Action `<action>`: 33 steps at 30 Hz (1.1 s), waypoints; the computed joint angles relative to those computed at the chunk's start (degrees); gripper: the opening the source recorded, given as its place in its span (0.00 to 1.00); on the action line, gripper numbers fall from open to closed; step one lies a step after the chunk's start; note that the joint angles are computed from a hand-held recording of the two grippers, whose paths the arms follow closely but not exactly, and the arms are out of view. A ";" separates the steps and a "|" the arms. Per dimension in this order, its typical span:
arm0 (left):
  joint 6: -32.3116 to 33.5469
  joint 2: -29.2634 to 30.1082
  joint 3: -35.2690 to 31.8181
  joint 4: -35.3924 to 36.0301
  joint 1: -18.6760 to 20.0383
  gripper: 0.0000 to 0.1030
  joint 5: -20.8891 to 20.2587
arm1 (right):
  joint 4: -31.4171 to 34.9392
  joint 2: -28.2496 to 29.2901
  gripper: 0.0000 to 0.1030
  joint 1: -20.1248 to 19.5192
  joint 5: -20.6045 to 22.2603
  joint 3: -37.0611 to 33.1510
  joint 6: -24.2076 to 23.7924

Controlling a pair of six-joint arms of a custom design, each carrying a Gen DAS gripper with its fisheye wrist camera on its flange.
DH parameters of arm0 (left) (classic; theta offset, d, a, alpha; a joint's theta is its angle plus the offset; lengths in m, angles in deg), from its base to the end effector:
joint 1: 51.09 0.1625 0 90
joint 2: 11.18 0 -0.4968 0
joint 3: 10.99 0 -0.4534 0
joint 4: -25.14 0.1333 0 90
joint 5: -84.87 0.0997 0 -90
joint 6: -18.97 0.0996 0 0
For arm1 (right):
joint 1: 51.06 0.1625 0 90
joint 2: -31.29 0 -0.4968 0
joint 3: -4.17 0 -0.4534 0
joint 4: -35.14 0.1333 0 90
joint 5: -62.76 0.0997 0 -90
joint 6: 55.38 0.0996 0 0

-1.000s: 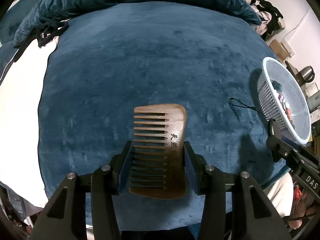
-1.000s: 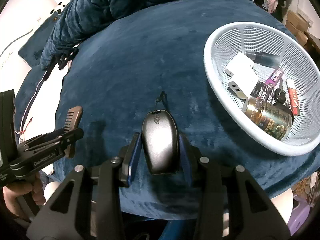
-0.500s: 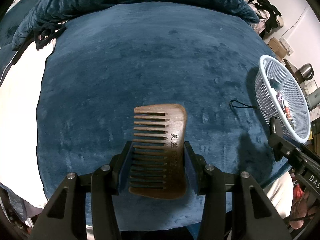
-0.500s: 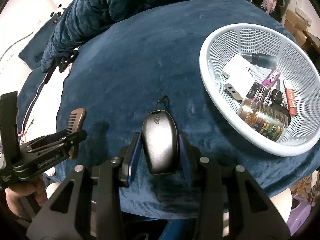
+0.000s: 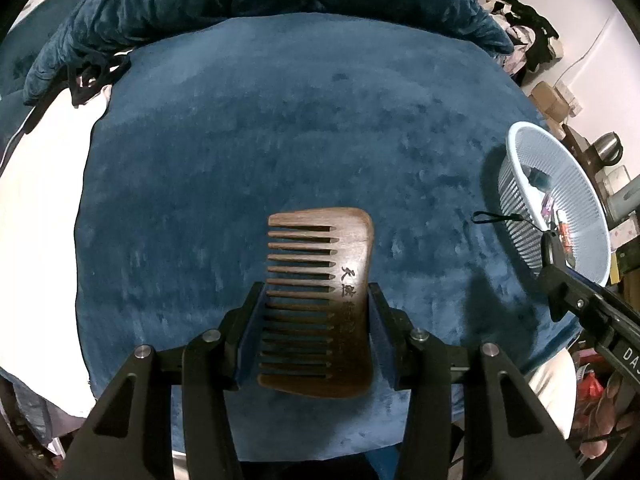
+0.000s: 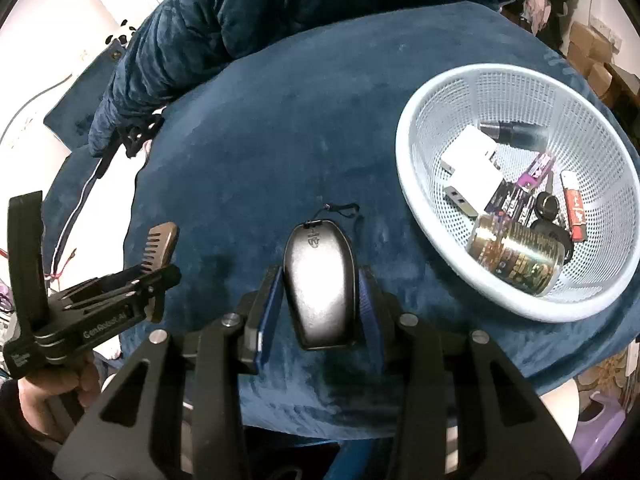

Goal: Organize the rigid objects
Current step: 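Carry the comb with left tool while right tool carries key fob to basket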

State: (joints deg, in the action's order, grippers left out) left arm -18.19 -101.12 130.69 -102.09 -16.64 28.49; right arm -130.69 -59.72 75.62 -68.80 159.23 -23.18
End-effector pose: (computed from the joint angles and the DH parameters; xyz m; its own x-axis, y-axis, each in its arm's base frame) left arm -0.1878 -0.3574 0.1980 -0.7665 0.2790 -0.5785 0.4208 0.8986 -0.1241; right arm 0.2346 -0.2024 0.1989 -0.8879 0.1320 0.4408 -0.1319 0.8446 -0.5188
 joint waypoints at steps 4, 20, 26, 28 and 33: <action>0.14 -0.14 -0.45 -0.10 -0.26 0.48 0.22 | 0.49 -0.87 0.37 0.78 -0.38 -0.32 0.16; 2.43 1.81 -2.64 -2.97 -1.97 0.48 -0.64 | 1.45 -5.42 0.37 1.19 -2.52 -0.77 -0.37; 4.76 6.07 -4.72 -6.66 -3.55 0.48 -2.36 | 3.67 -10.94 0.37 0.35 -4.59 -0.48 -0.78; 5.58 7.80 -5.57 -7.93 -3.95 0.48 -3.22 | 4.48 -13.21 0.37 -0.20 -5.33 -0.32 -1.20; 7.89 13.00 -8.04 -10.87 -5.31 0.48 -5.60 | 6.94 -20.28 0.37 -2.56 -7.40 -0.18 -2.90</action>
State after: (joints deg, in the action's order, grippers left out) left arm -10.29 -88.12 122.65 -112.97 -21.95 22.89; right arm -123.75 -80.00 73.06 -76.21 159.05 -26.08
